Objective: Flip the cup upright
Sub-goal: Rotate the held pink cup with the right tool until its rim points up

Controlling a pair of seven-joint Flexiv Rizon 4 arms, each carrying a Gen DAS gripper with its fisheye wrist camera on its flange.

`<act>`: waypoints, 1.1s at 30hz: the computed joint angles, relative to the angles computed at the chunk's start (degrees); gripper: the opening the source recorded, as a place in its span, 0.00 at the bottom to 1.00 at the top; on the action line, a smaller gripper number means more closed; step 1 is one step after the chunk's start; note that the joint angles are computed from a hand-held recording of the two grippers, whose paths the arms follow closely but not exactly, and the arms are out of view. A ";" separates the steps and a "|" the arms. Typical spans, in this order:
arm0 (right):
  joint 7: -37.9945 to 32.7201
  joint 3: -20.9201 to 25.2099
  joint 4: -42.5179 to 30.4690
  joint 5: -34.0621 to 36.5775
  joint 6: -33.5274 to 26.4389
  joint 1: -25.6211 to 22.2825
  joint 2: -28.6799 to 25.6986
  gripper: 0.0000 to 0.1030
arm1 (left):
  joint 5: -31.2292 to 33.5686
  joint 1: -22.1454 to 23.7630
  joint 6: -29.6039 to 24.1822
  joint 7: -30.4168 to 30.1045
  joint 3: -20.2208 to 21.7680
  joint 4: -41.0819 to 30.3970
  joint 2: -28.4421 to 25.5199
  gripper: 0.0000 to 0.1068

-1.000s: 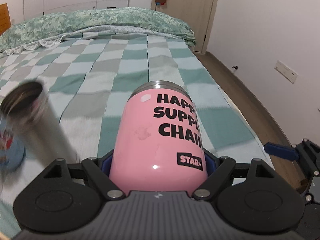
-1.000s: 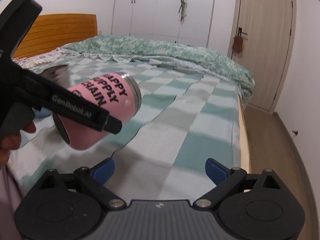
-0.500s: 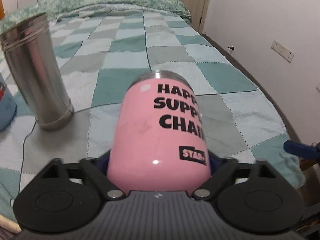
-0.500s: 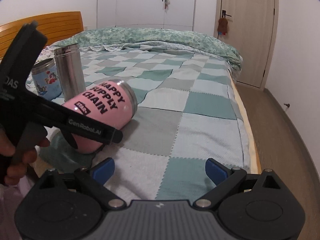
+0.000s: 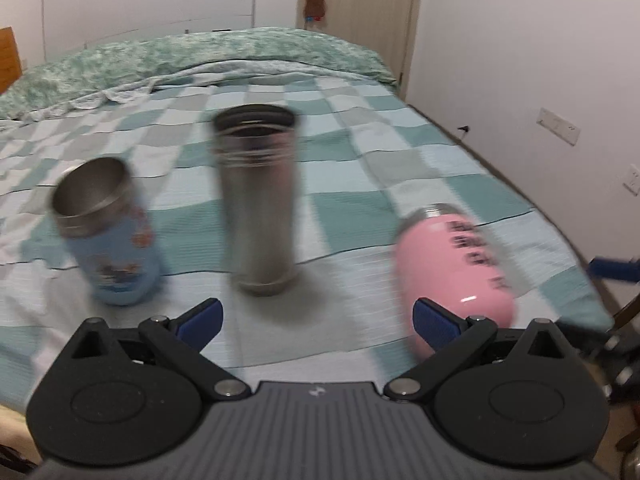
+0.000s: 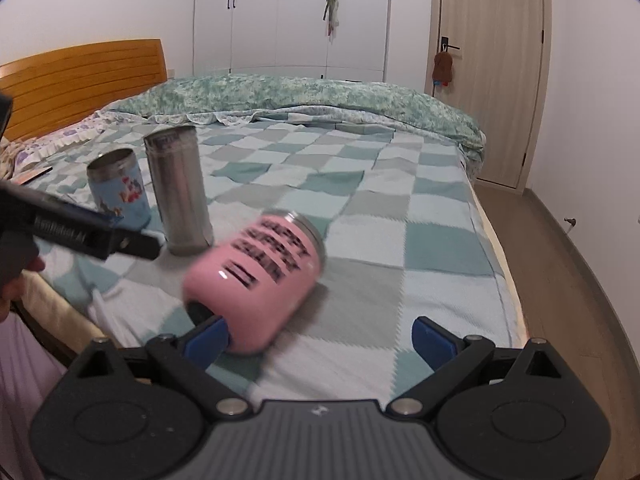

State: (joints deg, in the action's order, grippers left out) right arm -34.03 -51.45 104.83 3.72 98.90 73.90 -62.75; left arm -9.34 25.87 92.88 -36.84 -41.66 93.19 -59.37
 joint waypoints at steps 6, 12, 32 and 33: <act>5.60 3.47 -9.45 -4.75 -10.48 -4.60 2.02 0.96 | 2.25 4.03 -1.75 8.30 -2.13 -3.04 -3.04 0.96; 9.13 13.64 -22.76 -9.81 -25.04 -14.96 3.52 0.96 | 1.04 4.33 -4.65 16.06 -2.03 -6.16 -5.10 0.96; 13.46 37.91 -44.61 -18.99 -42.76 -34.63 -0.52 0.81 | -10.26 3.10 -7.55 24.09 -1.56 -9.05 -6.08 0.96; 15.88 35.38 -39.98 -21.11 -37.79 -32.89 1.05 0.81 | -10.43 3.08 -7.50 24.11 -1.53 -9.04 -6.05 0.96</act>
State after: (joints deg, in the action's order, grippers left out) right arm -18.15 -16.07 64.84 -17.39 61.10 41.01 -61.69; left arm -19.77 28.95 85.38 -12.73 -43.19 84.15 -65.42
